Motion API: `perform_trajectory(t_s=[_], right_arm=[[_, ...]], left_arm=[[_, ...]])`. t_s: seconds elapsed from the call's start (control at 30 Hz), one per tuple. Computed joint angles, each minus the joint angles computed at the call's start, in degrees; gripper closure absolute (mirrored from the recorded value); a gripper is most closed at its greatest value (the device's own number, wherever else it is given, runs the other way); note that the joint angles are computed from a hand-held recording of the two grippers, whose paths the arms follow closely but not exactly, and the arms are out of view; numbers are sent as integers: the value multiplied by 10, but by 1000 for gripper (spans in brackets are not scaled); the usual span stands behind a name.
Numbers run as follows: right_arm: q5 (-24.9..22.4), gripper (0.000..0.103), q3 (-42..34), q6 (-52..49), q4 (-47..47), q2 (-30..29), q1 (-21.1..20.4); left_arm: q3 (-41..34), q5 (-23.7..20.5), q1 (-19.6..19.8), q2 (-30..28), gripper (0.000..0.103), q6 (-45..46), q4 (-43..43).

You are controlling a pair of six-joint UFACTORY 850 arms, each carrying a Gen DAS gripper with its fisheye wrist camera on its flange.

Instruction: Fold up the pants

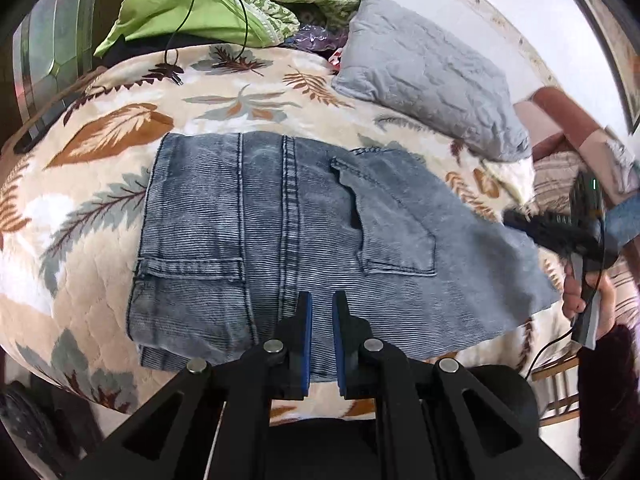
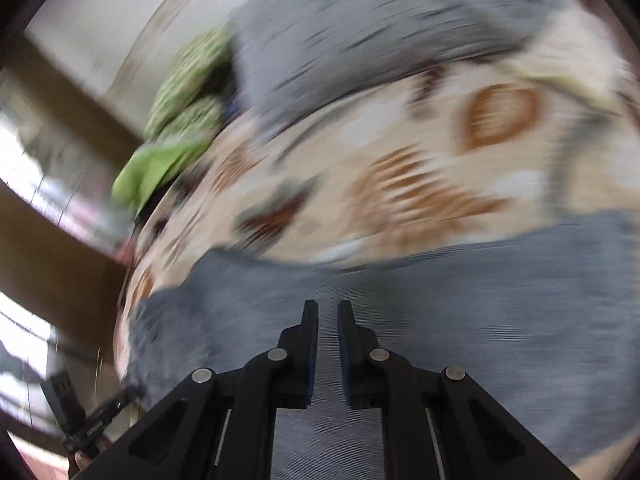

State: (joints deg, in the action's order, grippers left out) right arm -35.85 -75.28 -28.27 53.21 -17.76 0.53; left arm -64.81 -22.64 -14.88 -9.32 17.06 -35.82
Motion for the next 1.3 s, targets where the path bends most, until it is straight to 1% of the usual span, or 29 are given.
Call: perform_trajectory(t_s=[0.1,0.13,0.17,0.2,0.23,0.3,0.33,0.4,0.43,0.53,0.57,0.67,0.7,0.8,0.83,0.9,1.0,1.1,1.13,1.2,1.23,1.3], right_arm=[[0,92,-41,12,-19,-36,55],[0,92,-55,18,-28,-47,69],[-1,92,-71,27,-42,-60,80],[1,92,-86,47,-68,-74,93],[4,92,-108,86,-116,-92,108],[0,92,-150,164,-204,-129,125],[-5,91,-170,194,-225,-149,127],[4,91,-195,209,-212,-173,124],[0,91,-209,217,-214,-183,122],[-21,91,-249,259,-252,-203,121],[-21,91,-253,262,-253,-203,119],[28,91,-224,228,-214,-176,113],[28,91,-218,200,-184,-170,109],[-7,91,-221,124,-110,-171,100],[-20,91,-222,101,-89,-172,99],[-42,91,-232,80,-61,-182,101],[-60,91,-253,78,-55,-202,110],[-72,91,-294,113,-105,-233,126],[-75,91,-312,131,-121,-247,129],[-81,91,-343,162,-146,-273,133],[-84,91,-363,182,-162,-290,135],[-69,91,-374,189,-172,-301,139]], left_arm=[[-2,-10,5,-13,94,-45,40],[1,-13,8,-15,94,-51,42],[7,-16,13,-14,94,-33,19],[14,-16,19,-12,94,-3,-17],[20,-15,22,-10,94,18,-41],[22,-12,21,-8,94,25,-42],[23,-9,20,-7,94,25,-38],[26,-4,17,-6,94,21,-31],[27,-4,17,-4,94,18,-30],[24,-9,18,2,94,7,-25],[23,-8,17,6,94,3,-20],[14,-1,5,18,93,33,-36],[9,-2,1,17,91,51,-50],[-17,-9,-21,2,72,105,-92],[-31,-11,-31,-10,61,111,-95],[-53,-11,-48,-32,54,93,-71],[-83,-22,-69,-68,54,58,-25],[-100,-43,-77,-95,54,11,28],[-99,-43,-81,-99,54,-2,48],[-90,-25,-88,-96,54,-2,66],[-88,-19,-93,-94,54,-12,89],[-90,-21,-99,-94,53,-27,121]])
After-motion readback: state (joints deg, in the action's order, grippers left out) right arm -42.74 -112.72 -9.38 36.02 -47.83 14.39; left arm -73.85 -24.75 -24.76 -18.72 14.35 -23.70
